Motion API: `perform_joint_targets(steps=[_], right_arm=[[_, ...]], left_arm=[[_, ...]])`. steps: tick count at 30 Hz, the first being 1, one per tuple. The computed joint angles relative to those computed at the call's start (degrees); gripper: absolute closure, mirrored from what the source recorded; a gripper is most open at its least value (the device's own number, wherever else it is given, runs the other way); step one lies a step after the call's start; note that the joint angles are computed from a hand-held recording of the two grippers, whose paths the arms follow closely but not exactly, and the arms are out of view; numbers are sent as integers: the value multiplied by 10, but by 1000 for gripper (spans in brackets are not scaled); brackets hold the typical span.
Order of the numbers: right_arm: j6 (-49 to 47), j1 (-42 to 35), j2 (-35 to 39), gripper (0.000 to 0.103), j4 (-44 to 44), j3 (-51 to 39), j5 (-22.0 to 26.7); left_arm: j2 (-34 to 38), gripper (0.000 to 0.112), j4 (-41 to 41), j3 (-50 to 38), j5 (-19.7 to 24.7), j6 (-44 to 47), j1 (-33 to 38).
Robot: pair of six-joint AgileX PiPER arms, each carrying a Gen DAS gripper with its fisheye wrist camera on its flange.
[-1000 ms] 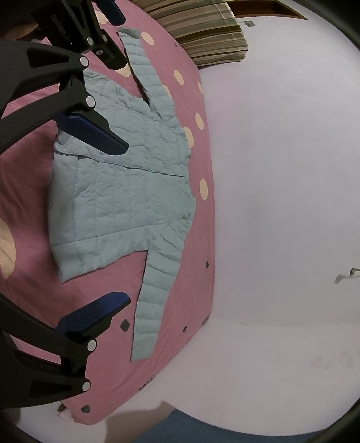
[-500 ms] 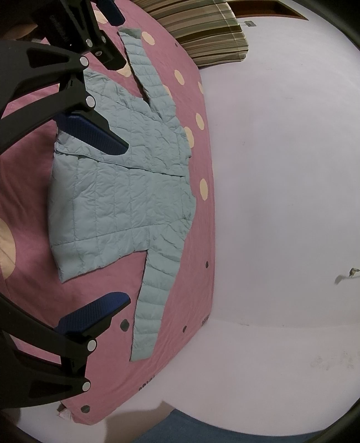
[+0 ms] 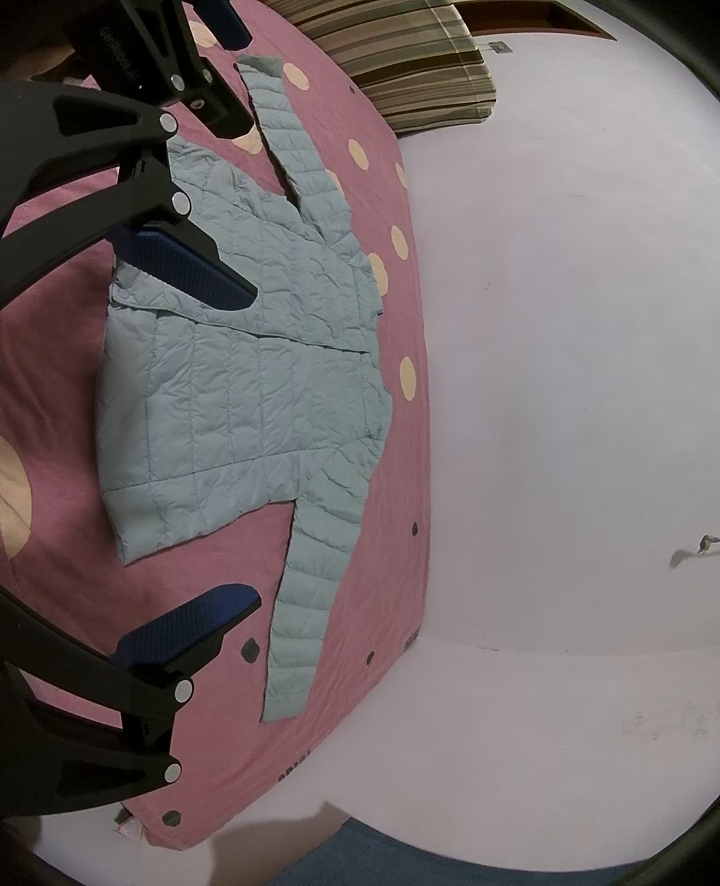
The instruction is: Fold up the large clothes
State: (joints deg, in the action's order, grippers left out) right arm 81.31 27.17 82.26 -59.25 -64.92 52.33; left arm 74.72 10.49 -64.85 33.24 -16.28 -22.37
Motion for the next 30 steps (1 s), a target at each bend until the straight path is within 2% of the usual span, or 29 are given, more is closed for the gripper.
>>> perform_joint_targets(steps=[30], right_arm=[[2,1,3,5,1,0,-1]], left_arm=[[6,11,-5,-7,8,7,0]])
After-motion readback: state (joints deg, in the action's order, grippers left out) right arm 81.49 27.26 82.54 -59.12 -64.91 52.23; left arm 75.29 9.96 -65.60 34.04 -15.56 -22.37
